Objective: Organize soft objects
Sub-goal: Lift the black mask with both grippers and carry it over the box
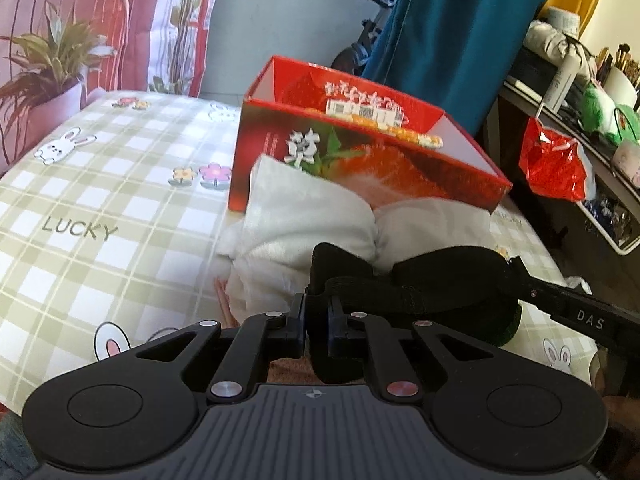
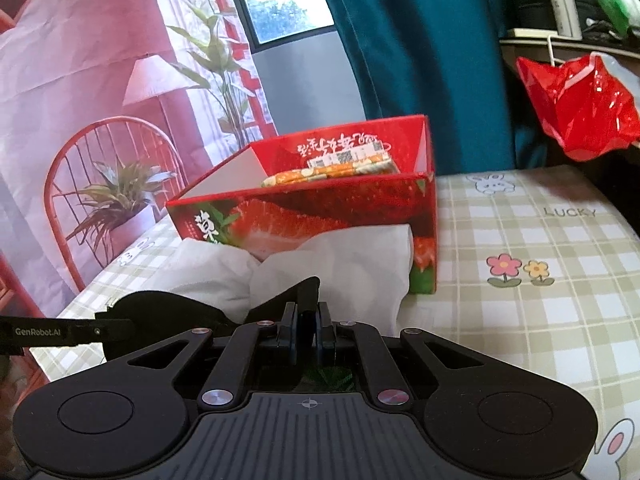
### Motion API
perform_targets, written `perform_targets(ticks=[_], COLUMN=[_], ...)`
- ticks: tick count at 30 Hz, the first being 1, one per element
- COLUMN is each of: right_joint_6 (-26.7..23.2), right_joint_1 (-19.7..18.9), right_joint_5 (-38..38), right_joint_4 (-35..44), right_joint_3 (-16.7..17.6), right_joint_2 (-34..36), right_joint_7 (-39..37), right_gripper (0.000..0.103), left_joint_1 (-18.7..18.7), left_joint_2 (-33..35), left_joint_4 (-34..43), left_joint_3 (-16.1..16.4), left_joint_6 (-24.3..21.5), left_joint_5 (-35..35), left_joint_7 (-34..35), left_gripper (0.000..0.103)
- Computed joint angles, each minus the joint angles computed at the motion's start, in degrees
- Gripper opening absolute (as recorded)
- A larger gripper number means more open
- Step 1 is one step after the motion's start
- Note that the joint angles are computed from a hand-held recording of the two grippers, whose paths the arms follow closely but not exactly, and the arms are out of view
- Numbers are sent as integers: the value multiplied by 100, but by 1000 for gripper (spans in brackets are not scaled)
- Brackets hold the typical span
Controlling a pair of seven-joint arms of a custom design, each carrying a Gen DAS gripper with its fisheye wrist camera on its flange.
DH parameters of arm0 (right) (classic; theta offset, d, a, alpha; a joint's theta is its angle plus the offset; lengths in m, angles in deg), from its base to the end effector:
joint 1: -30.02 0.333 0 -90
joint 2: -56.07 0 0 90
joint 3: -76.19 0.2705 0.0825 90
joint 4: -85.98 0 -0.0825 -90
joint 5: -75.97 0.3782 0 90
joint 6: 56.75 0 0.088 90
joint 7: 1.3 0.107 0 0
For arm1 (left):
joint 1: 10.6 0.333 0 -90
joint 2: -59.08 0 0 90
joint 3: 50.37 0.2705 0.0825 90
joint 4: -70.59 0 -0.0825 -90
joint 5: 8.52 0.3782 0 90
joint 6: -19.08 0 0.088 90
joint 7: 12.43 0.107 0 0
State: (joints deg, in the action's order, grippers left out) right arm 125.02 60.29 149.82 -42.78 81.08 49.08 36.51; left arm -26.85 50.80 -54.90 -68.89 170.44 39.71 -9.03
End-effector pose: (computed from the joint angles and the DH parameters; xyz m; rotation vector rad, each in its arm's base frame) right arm 0.4718 0.2261 0.4499 -1.6736 1.3348 -0.3852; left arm 0.4357 -0.3311 0.4611 -1.9920 1.5361 -0.9141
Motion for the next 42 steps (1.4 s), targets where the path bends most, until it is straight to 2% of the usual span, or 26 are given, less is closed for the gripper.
perform_targets(ticks=[9,12,17,20,25,29,34,39,42], right_joint_6=[-52,-72,-5,-46,-156,-290,-342,-481,-690], right_joint_1=[-35,-11,11,-112,-369,-586,-800,-697,-553], right_joint_5=[-188,-28,820,1135,847,235,-1358,-2871,-3635], right_joint_4=[-64,-1,392,732,1334,1893,2774,3874,4644], right_joint_3=[4,-22,-40,4,90,141,145,-253,-623], right_joint_2=[37,32,48,130,442,838,1621,2568,3208], right_joint_7=[261,36,-1047,-1435,-1303,-815,328,1794,2663], right_gripper=[8,8,8,8,8,8,8,8,8], left_joint_1=[33,85,211,279,300,228,-13,-198,-270], left_joint_2=[-27,-69,-91,52,479,1035,2066,3274,4134], left_joint_4=[-34,64,344,685,1364,2112,3500,5042,6195], left_joint_3=[19,-9,-14,9,152,354,738,1048,1142], left_joint_6=[60,57,127,121,142,101,-63,-247,-526], left_joint_5=[70,369,881,1183,1549,1706,1694,1126,582], left_joint_7=[-17,-26,-8,51,119,354,840,1675,2288], left_gripper=[11,10,10,10,10,11,11,11,11])
